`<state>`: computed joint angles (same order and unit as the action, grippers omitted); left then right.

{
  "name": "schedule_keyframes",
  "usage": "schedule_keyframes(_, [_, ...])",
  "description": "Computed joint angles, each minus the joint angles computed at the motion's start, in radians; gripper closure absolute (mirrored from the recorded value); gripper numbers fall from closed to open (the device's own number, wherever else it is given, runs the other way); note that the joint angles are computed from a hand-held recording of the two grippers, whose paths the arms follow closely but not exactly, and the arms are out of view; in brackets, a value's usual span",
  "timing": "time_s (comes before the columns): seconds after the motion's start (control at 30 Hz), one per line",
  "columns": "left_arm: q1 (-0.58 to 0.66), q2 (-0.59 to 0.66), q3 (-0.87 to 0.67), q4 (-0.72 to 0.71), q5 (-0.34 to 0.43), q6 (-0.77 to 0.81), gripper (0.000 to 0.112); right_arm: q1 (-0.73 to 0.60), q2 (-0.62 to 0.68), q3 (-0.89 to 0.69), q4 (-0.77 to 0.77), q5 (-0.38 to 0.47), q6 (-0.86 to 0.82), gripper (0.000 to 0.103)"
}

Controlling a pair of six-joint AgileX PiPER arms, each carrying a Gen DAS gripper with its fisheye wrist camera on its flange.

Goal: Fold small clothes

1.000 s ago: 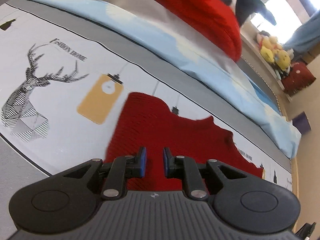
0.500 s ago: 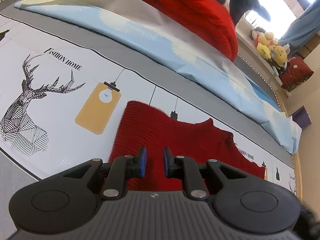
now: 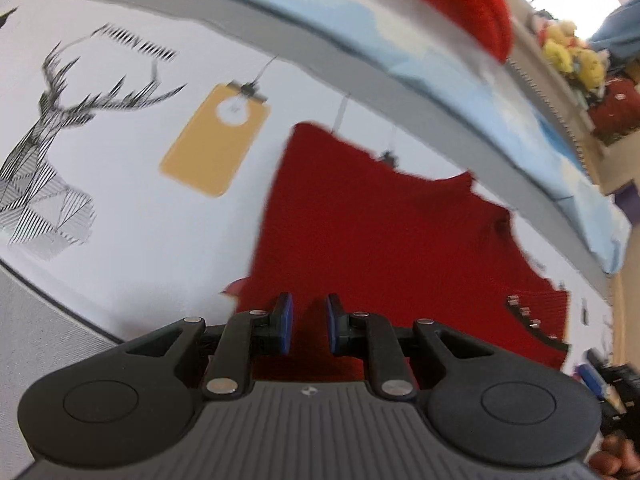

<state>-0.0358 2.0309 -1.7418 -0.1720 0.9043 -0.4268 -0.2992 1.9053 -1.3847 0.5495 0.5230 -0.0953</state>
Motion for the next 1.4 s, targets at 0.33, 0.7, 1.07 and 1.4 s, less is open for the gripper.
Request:
schedule_keyframes(0.33, [0.009,-0.021,-0.019,-0.042,0.012,0.027,0.094,-0.046,0.081,-0.099,-0.022,0.180,0.096,0.067])
schedule_keyframes(0.7, [-0.041,-0.075,-0.008,0.061,0.026,0.045,0.067,-0.043,0.055,-0.142,-0.113,0.224,0.144,0.056])
schedule_keyframes(1.07, [-0.262,-0.376,0.219,0.578,-0.090,-0.145,0.026,-0.083,-0.272,0.043,0.068,0.138,-0.314,0.056])
schedule_keyframes(1.4, [-0.542,-0.756,0.448,0.813,0.141,-0.403,0.010,-0.376,-0.662,0.192,0.379,0.429,-0.745,0.001])
